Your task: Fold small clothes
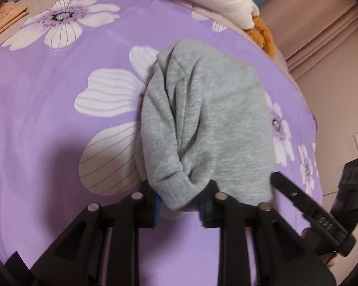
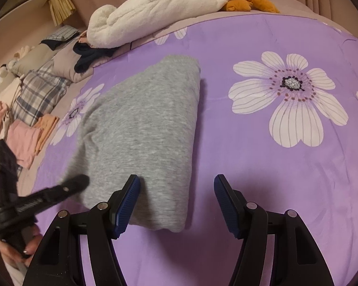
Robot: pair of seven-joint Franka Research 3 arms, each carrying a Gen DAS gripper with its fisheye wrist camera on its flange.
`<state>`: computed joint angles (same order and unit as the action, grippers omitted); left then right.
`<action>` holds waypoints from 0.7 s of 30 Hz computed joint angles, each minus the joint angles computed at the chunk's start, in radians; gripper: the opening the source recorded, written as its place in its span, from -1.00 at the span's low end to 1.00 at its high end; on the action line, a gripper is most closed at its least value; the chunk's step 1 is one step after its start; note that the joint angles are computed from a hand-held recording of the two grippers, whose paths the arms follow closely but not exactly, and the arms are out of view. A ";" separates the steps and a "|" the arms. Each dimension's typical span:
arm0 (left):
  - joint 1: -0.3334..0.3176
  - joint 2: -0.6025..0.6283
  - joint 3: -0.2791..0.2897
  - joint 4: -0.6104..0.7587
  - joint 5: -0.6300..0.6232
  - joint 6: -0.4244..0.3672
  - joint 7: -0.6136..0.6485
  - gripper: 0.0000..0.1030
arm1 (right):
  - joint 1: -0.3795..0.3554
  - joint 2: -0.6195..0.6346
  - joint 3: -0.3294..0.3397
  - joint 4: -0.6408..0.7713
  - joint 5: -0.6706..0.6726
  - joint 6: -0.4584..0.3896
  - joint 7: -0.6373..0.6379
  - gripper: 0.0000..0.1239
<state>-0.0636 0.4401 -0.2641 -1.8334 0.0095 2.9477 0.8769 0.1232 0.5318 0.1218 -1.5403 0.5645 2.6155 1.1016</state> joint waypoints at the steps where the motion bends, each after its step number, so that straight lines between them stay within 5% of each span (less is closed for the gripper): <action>1: 0.000 -0.001 0.000 0.000 0.002 0.000 0.003 -0.41 | 0.000 0.001 0.000 0.001 -0.001 -0.002 0.000 0.03; 2: 0.007 -0.005 -0.007 0.000 0.001 -0.001 0.013 -0.31 | -0.001 0.002 0.001 0.002 0.002 -0.002 -0.001 0.05; 4: -0.004 -0.020 0.013 0.013 0.017 -0.048 0.009 0.22 | 0.000 0.003 -0.001 0.005 0.001 0.003 0.003 0.20; 5: -0.026 -0.029 0.041 0.019 0.038 -0.074 -0.014 0.65 | 0.002 0.006 -0.003 0.009 0.000 0.011 0.007 0.32; 6: -0.051 -0.040 0.076 0.018 0.070 -0.080 -0.048 0.77 | 0.000 0.009 -0.002 0.014 0.002 0.014 0.008 0.36; 12: 0.007 -0.021 0.044 0.046 0.048 -0.057 -0.014 0.86 | -0.034 0.072 0.018 0.124 0.047 -0.064 0.038 0.54; 18: 0.166 0.126 -0.155 0.175 -0.161 -0.076 0.217 0.87 | -0.046 0.223 0.031 0.372 0.046 -0.237 0.099 0.57; 21: 0.132 0.166 -0.127 0.223 -0.186 -0.099 0.214 0.86 | -0.039 0.321 0.038 0.522 0.034 -0.324 0.143 0.57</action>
